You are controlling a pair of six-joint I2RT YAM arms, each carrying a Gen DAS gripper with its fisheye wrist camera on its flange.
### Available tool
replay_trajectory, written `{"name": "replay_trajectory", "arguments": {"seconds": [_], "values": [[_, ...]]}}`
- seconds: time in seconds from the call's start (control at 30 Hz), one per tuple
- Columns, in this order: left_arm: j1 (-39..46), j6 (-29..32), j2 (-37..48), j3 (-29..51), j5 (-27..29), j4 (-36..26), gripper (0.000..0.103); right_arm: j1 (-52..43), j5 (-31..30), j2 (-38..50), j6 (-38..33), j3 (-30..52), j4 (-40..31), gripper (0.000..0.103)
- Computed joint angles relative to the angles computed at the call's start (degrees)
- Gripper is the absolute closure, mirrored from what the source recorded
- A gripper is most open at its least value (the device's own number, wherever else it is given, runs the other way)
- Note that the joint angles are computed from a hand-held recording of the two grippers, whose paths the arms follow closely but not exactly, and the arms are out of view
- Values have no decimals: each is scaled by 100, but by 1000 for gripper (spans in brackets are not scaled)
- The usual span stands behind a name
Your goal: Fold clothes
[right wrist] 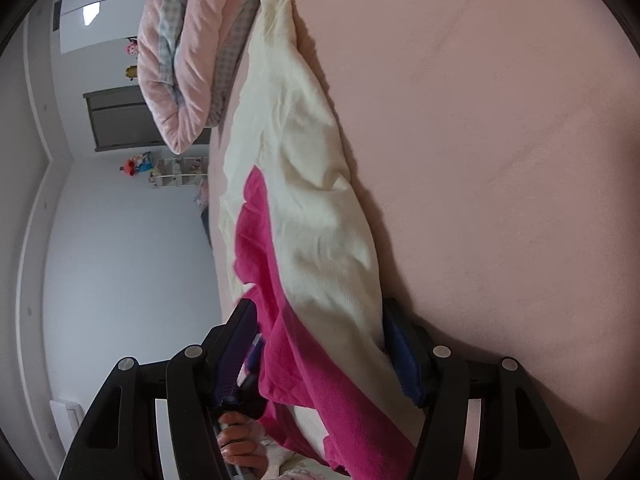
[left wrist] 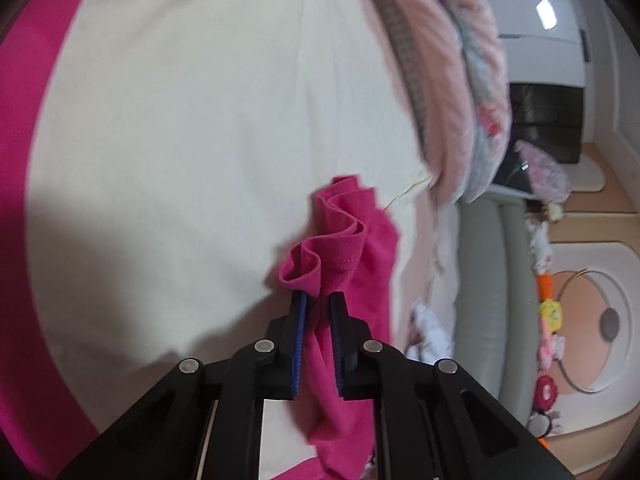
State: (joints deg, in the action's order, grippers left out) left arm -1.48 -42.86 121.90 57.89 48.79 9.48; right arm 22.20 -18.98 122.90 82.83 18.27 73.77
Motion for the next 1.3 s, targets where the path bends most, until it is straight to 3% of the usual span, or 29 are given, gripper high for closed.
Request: {"name": "replay_trajectory", "arguments": {"seconds": [0.17,0.23,0.33,0.4,0.43,0.47,0.5,0.53,0.57,0.67,0.77,0.9,1.0,1.13,1.3], "values": [[326,-48,-282,-16,137,177,96,165,295,-376,-109,79,-782,41],[380,130,-239,218,207,-136,96,248,440,-647,-201,138,-1349,45],[392,539,-203,523,218,-706,95,357,645,-1076,-455,303,-2488,72],[307,599,-131,736,70,-1013,94,354,671,-1118,-522,337,-2673,78],[313,640,-89,757,76,-1140,89,347,680,-1105,-505,341,-2677,83],[319,682,-46,780,81,-1268,73,343,700,-1072,-440,354,-2676,89],[327,726,-2,800,87,-1393,41,338,714,-1036,-398,365,-2663,91],[397,835,-15,662,160,-1418,27,342,736,-1009,-376,347,-2607,92],[466,950,-21,531,232,-1450,20,373,791,-1037,-368,298,-2589,93],[433,947,48,365,550,-1295,20,559,1194,-1412,-472,410,-3286,94],[288,1091,99,439,407,-1470,20,697,1482,-1712,-654,592,-4009,94],[89,1214,165,637,430,-1575,20,720,1609,-1945,-583,521,-4264,94],[-33,1020,323,782,505,-1440,20,689,1619,-2035,-452,315,-4063,94],[-182,885,460,929,372,-1396,20,580,1482,-1746,-90,-204,-2847,94],[-296,1064,403,964,166,-1464,21,513,1372,-1441,50,-401,-2156,95]]}}
